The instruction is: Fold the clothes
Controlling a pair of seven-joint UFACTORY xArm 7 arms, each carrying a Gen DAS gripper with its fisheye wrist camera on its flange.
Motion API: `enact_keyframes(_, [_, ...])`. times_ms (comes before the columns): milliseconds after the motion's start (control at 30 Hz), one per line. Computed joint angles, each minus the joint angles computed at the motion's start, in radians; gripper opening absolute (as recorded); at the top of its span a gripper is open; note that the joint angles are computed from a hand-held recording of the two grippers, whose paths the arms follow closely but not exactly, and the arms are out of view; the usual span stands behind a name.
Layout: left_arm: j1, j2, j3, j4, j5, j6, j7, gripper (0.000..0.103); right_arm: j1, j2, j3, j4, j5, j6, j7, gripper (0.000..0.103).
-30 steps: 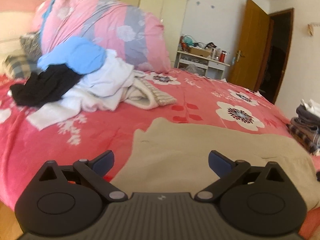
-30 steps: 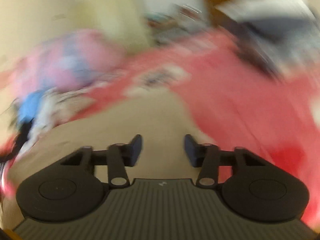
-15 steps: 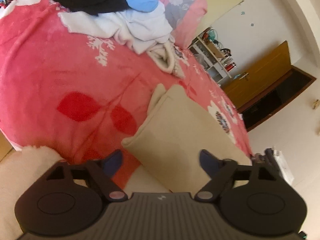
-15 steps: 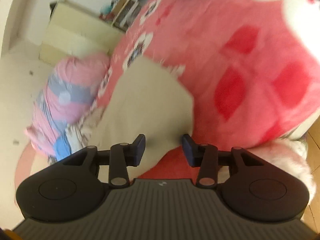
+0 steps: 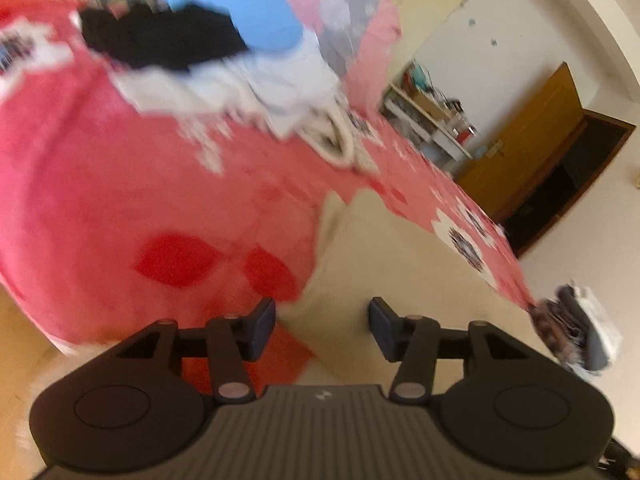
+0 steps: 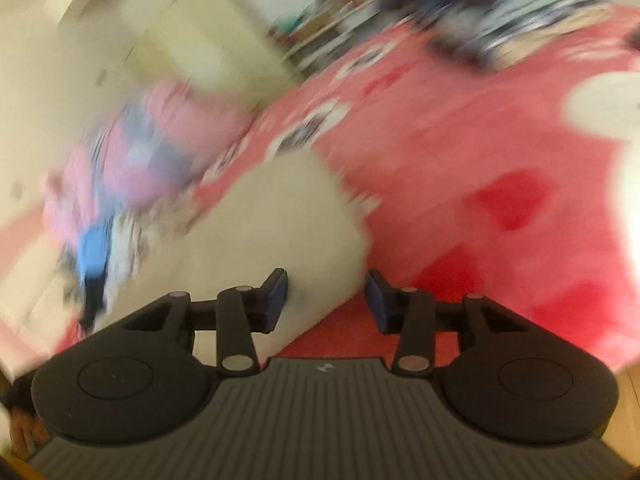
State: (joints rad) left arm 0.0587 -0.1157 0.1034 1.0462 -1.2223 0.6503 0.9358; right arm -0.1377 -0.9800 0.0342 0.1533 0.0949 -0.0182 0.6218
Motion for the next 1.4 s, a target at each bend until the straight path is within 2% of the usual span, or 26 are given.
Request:
enact_keyframes(67, [-0.010,-0.038,-0.005,-0.034,-0.062,-0.088,0.097,0.052,-0.113,-0.133,0.088,-0.021,0.003,0.114,0.068,0.042])
enact_keyframes(100, [-0.020,-0.052,-0.004,-0.044,-0.099,-0.112,0.156,0.052,-0.136,-0.184,0.104,-0.021,0.001,0.171,0.100,0.040])
enact_keyframes(167, [-0.045,-0.071,-0.009,-0.050,-0.124,-0.123,0.248,0.052,-0.129,-0.227,0.127,-0.009,-0.028,0.209,0.124,0.037])
enact_keyframes(233, [-0.076,-0.087,-0.017,-0.055,-0.151,-0.130,0.354,0.052,-0.101,-0.200,0.182,0.025,-0.074,0.179,0.130,0.036])
enact_keyframes(267, [-0.096,-0.095,-0.024,-0.058,-0.175,-0.132,0.426,0.052,-0.085,-0.152,0.205,0.048,-0.096,0.133,0.128,0.035])
enact_keyframes(367, [-0.153,-0.081,-0.067,-0.055,-0.219,-0.211,0.604,0.052,-0.065,0.026,0.283,0.134,-0.158,-0.025,0.101,0.035])
enact_keyframes(400, [-0.165,-0.060,-0.085,-0.049,-0.209,-0.257,0.618,0.051,-0.081,0.078,0.319,0.165,-0.176,-0.053,0.090,0.035])
enact_keyframes(467, [-0.187,-0.005,-0.120,-0.034,-0.149,-0.363,0.588,0.050,-0.184,0.183,0.434,0.244,-0.207,-0.100,0.080,0.035])
enact_keyframes(533, [-0.190,0.031,-0.118,-0.019,-0.106,-0.377,0.513,0.050,-0.328,0.233,0.573,0.293,-0.229,-0.100,0.079,0.035])
enact_keyframes(567, [-0.188,0.047,-0.116,-0.012,-0.086,-0.376,0.473,0.050,-0.375,0.247,0.620,0.314,-0.234,-0.054,0.085,0.035])
enact_keyframes(600, [-0.185,0.053,-0.116,-0.008,-0.076,-0.375,0.460,0.050,-0.420,0.262,0.663,0.333,-0.245,-0.010,0.099,0.034])
enact_keyframes(633, [-0.183,0.056,-0.116,-0.005,-0.069,-0.375,0.458,0.051,-0.445,0.277,0.684,0.328,-0.255,-0.007,0.119,0.034])
enact_keyframes(700, [-0.179,0.062,-0.116,0.001,-0.055,-0.374,0.453,0.052,-0.515,0.252,0.740,0.278,-0.263,-0.106,0.189,0.033])
enact_keyframes(767, [-0.174,0.067,-0.117,0.007,-0.042,-0.373,0.448,0.051,-0.535,0.242,0.754,0.273,-0.252,-0.119,0.203,0.033])
enact_keyframes(833, [-0.173,0.063,-0.122,0.010,-0.018,-0.391,0.420,0.049,-0.517,0.236,0.737,0.287,-0.244,-0.077,0.213,0.032])
enact_keyframes(867, [-0.178,0.057,-0.124,0.014,-0.039,-0.405,0.445,0.049,-0.505,0.233,0.721,0.299,-0.244,-0.049,0.220,0.025])
enact_keyframes(900, [-0.186,0.050,-0.126,0.021,-0.078,-0.419,0.489,0.049,-0.503,0.228,0.708,0.301,-0.248,-0.057,0.231,0.020])
enact_keyframes(967, [-0.202,0.037,-0.128,0.037,-0.161,-0.446,0.583,0.049,-0.521,0.234,0.694,0.307,-0.254,-0.129,0.236,0.018])
enact_keyframes(1033, [-0.216,0.044,-0.136,0.067,-0.166,-0.433,0.596,0.049,-0.539,0.275,0.687,0.342,-0.256,-0.163,0.205,0.016])
enact_keyframes(1100, [-0.227,0.056,-0.146,0.102,-0.158,-0.413,0.594,0.049,-0.568,0.359,0.698,0.406,-0.259,-0.188,0.155,0.014])
enact_keyframes(1233, [-0.243,0.136,-0.185,0.171,0.009,-0.411,0.462,0.050,-0.651,0.548,0.764,0.559,-0.270,-0.165,0.046,0.013])
enact_keyframes(1267, [-0.279,0.163,-0.154,0.181,0.095,-0.414,0.390,0.051,-0.669,0.599,0.779,0.595,-0.272,-0.152,0.020,0.012])
enact_keyframes(1300, [-0.351,0.189,-0.082,0.192,0.200,-0.411,0.298,0.053,-0.676,0.636,0.783,0.616,-0.269,-0.131,0.004,0.012])
enact_keyframes(1333, [-0.452,0.224,0.023,0.200,0.305,-0.431,0.201,0.053,-0.681,0.669,0.784,0.634,-0.270,-0.107,-0.002,0.011])
enact_keyframes(1367, [-0.510,0.265,0.090,0.207,0.409,-0.457,0.101,0.053,-0.664,0.709,0.754,0.651,-0.293,-0.074,0.003,0.009])
enact_keyframes(1400, [-0.526,0.284,0.123,0.217,0.472,-0.447,0.020,0.053,-0.606,0.742,0.686,0.647,-0.274,-0.074,-0.011,0.004])
